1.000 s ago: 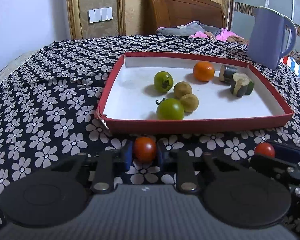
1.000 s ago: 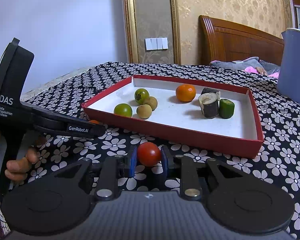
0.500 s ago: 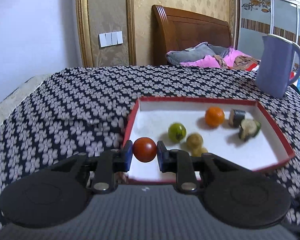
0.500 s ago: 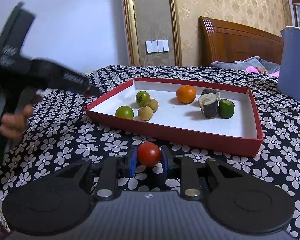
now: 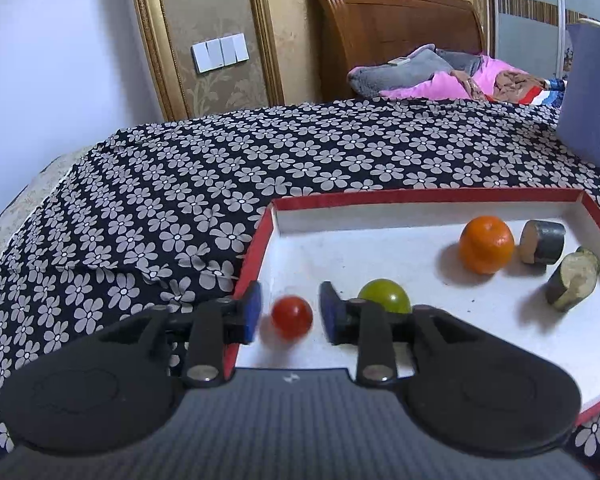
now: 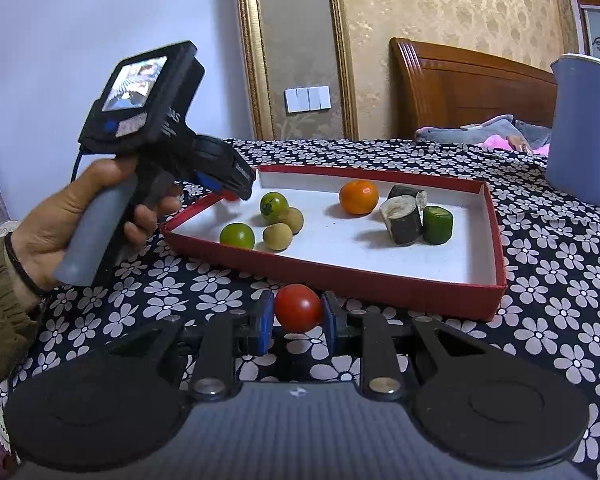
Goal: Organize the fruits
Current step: 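Lower the red cherry tomato into the tray and open the left tool, then carry the red cherry tomato into the tray and open the right tool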
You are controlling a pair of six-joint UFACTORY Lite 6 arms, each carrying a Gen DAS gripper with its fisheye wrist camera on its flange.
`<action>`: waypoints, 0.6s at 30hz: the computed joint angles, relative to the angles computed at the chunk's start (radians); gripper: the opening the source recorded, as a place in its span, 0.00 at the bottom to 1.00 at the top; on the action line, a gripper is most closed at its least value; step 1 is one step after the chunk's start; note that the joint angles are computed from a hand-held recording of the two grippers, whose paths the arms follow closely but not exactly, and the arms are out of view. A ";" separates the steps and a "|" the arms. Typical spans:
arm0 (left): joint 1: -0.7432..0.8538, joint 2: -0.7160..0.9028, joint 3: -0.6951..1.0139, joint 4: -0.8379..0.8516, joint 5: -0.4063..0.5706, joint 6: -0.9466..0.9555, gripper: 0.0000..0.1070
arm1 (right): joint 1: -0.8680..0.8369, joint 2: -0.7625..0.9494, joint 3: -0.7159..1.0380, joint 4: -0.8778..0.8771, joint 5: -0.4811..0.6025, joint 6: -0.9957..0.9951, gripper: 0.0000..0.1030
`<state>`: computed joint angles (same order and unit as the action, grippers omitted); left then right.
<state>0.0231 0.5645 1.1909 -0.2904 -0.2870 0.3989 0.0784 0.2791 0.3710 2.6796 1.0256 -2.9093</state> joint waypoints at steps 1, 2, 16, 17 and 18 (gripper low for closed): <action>-0.001 -0.007 -0.017 0.004 -0.020 -0.004 0.45 | 0.001 0.004 0.005 0.001 -0.002 0.002 0.24; -0.005 -0.018 -0.038 -0.007 -0.044 0.009 0.50 | 0.005 0.010 0.012 0.004 -0.005 0.002 0.24; 0.056 -0.351 -0.556 0.149 -0.299 -0.159 0.77 | 0.056 0.000 0.091 0.058 -0.070 0.010 0.24; 0.066 -0.363 -0.577 0.162 -0.306 -0.173 0.80 | 0.057 0.002 0.105 0.061 -0.083 0.013 0.24; 0.074 -0.372 -0.605 0.160 -0.325 -0.179 0.82 | 0.059 0.003 0.119 0.065 -0.095 0.014 0.24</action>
